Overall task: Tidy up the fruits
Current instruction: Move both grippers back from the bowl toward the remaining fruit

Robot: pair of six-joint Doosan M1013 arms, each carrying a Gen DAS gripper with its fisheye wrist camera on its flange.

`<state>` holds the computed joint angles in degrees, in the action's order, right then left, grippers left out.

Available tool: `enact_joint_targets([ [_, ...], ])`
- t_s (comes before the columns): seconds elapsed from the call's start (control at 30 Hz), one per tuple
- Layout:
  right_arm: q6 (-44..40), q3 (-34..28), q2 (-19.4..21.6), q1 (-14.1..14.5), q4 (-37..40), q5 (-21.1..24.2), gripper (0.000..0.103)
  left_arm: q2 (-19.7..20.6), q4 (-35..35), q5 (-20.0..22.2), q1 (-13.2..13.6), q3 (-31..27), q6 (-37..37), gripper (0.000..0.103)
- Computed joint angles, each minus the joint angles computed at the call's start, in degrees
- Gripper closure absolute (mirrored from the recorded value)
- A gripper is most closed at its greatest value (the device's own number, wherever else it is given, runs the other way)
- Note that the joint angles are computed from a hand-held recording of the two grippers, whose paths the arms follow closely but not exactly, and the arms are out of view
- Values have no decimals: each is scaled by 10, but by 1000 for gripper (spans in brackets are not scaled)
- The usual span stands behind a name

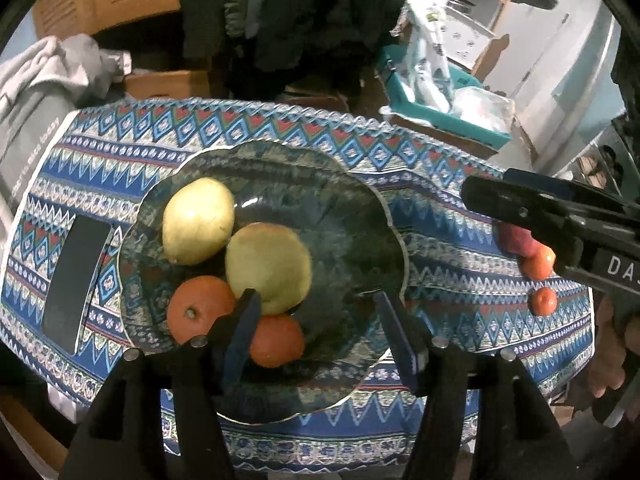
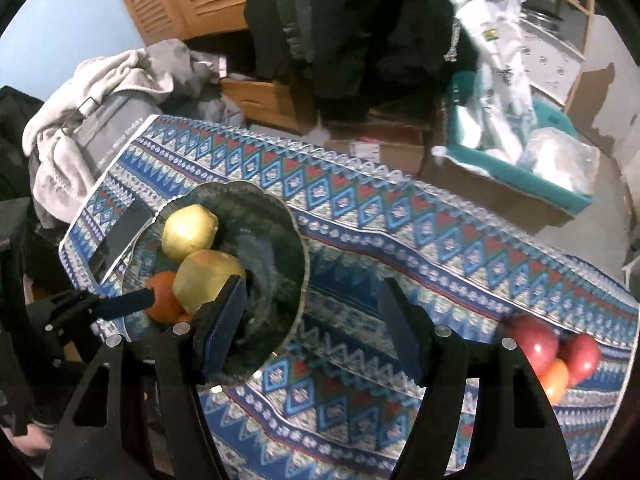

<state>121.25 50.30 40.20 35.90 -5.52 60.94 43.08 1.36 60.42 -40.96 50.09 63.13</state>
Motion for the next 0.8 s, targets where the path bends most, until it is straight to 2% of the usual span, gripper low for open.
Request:
enact_joint_targets([
  [0.33, 49, 67, -56, 0, -40, -20, 32, 1, -9, -3, -13, -17, 26, 39],
  [0.43, 58, 85, -70, 1, -52, -25, 32, 3, -8, -1, -17, -25, 26, 34],
  [0.6, 70, 110, -90, 3, -75, -31, 32, 3, 1, 1, -26, -36, 32, 34],
  [0.8, 88, 145, -118, 0, -88, -45, 32, 6, 24, 5, -40, -53, 44, 28],
])
